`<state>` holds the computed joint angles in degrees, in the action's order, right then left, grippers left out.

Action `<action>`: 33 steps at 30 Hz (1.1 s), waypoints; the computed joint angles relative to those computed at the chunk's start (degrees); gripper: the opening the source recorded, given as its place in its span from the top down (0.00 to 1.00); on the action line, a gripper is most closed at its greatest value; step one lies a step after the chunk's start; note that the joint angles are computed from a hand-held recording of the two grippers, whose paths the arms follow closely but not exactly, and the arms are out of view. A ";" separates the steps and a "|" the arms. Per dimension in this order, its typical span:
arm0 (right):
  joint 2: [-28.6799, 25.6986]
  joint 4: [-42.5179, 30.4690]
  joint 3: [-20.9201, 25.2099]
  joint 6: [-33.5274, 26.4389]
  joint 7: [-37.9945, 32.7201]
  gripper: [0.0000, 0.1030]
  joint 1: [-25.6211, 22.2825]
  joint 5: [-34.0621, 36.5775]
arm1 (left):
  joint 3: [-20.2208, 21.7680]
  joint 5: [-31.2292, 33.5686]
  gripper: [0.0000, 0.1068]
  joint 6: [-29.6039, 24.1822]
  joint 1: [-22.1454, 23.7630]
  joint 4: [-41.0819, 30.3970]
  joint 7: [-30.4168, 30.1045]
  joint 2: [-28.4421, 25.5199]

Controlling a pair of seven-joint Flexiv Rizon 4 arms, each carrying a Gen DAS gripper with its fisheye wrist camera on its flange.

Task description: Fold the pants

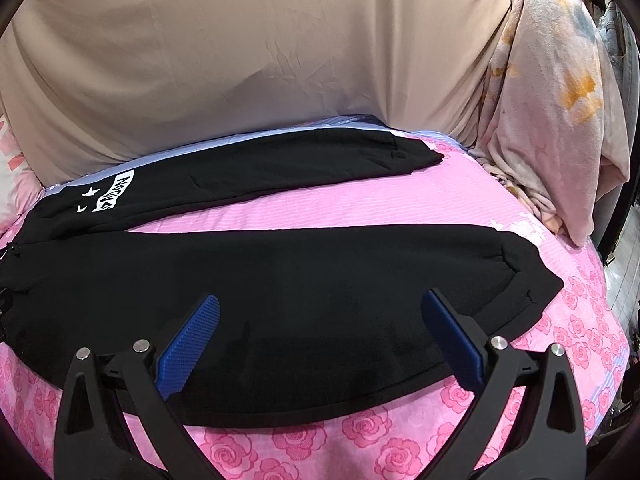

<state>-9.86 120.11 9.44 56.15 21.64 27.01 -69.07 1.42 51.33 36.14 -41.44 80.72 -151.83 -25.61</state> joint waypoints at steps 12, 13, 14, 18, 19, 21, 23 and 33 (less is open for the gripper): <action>-0.76 0.35 -1.53 7.03 -0.17 0.04 -2.32 -0.64 | -0.28 -5.61 0.18 7.13 4.57 3.08 -0.66 1.14; -0.82 0.66 -2.14 8.70 0.26 0.04 -3.15 -1.09 | -0.52 -8.47 0.18 10.96 6.93 4.88 -0.43 1.82; -0.94 1.00 -2.82 10.36 0.10 0.04 -4.29 -0.88 | -0.47 -11.19 0.18 14.33 9.16 6.56 -0.16 2.41; -3.12 0.70 -5.36 15.40 -4.22 0.04 -8.55 2.86 | 2.70 -14.99 0.18 17.73 13.40 8.24 -1.27 3.62; -4.28 -0.19 -5.88 15.48 -7.29 0.04 -9.44 5.26 | 4.02 -14.71 0.18 17.31 14.53 7.12 -1.82 3.41; -7.08 -2.75 -7.04 15.24 -14.01 0.04 -10.94 10.53 | 4.96 -15.10 0.18 16.77 16.50 4.78 -1.36 2.29; -9.92 -5.68 -8.33 15.56 -19.31 0.04 -12.10 15.35 | 4.82 -18.14 0.18 17.07 20.30 0.63 2.34 -0.71; -28.17 -29.82 -5.85 12.19 -41.82 0.04 -20.09 41.44 | 13.25 -49.45 0.18 -6.23 27.91 -43.27 28.16 -32.56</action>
